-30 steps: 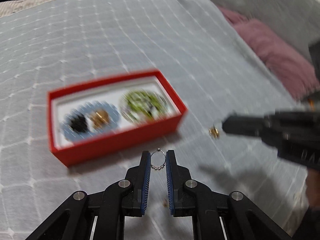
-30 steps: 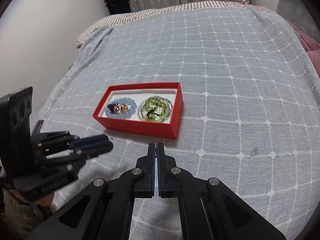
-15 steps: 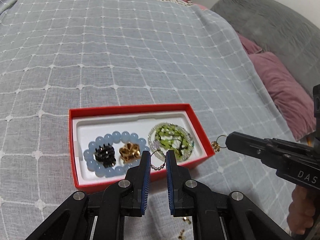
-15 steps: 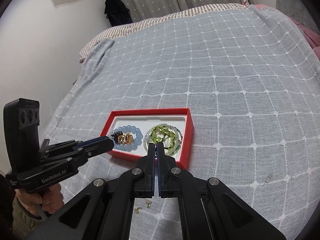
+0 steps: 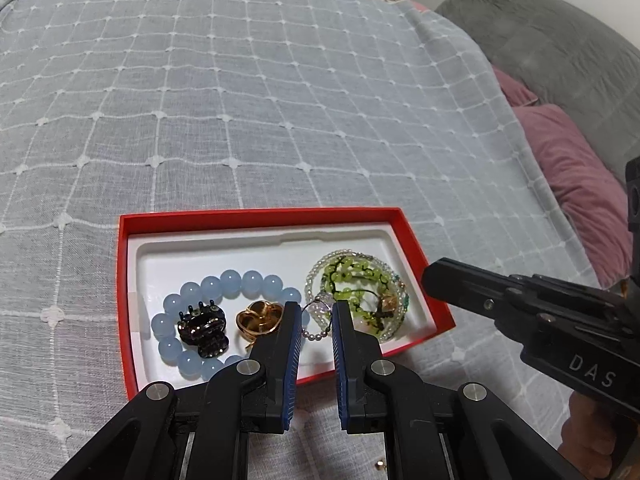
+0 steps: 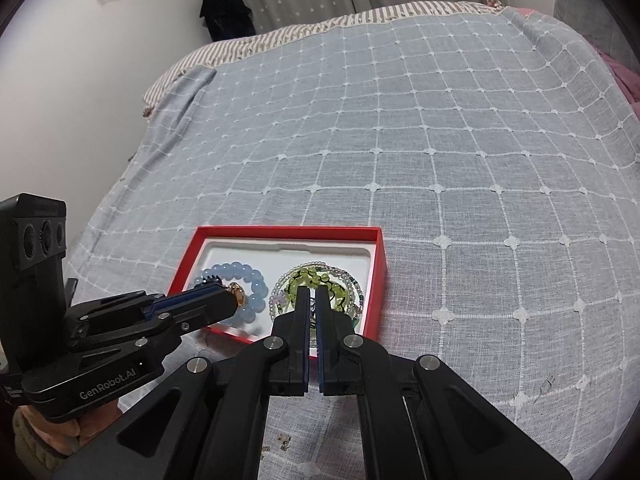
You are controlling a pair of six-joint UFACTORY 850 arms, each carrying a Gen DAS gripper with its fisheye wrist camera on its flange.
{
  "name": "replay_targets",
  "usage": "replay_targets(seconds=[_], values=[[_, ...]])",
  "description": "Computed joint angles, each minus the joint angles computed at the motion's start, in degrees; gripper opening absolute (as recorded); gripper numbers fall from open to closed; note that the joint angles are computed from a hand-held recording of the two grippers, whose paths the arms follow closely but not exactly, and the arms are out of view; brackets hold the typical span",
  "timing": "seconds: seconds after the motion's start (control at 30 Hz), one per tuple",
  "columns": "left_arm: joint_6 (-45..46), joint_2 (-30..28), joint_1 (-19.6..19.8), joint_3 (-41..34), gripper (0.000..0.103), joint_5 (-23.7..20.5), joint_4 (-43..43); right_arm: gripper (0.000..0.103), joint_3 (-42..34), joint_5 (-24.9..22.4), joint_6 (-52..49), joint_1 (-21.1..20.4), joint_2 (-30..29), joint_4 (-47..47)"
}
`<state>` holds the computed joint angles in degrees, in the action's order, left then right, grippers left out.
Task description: Organize jewelry
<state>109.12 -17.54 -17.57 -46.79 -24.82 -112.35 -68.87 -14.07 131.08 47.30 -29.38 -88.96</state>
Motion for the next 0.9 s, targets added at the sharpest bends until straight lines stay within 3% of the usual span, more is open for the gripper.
replay_targets(seconds=[0.6,0.9], values=[[8.0,4.3,-0.2,3.6,0.018,1.3,-7.6,0.003,3.9,-0.7,2.5,1.9,4.0,-1.0],[17.8,7.7,-2.4,7.9,0.020,3.5,-14.4,0.004,6.5,2.4,-8.3,2.6,6.4,11.0]])
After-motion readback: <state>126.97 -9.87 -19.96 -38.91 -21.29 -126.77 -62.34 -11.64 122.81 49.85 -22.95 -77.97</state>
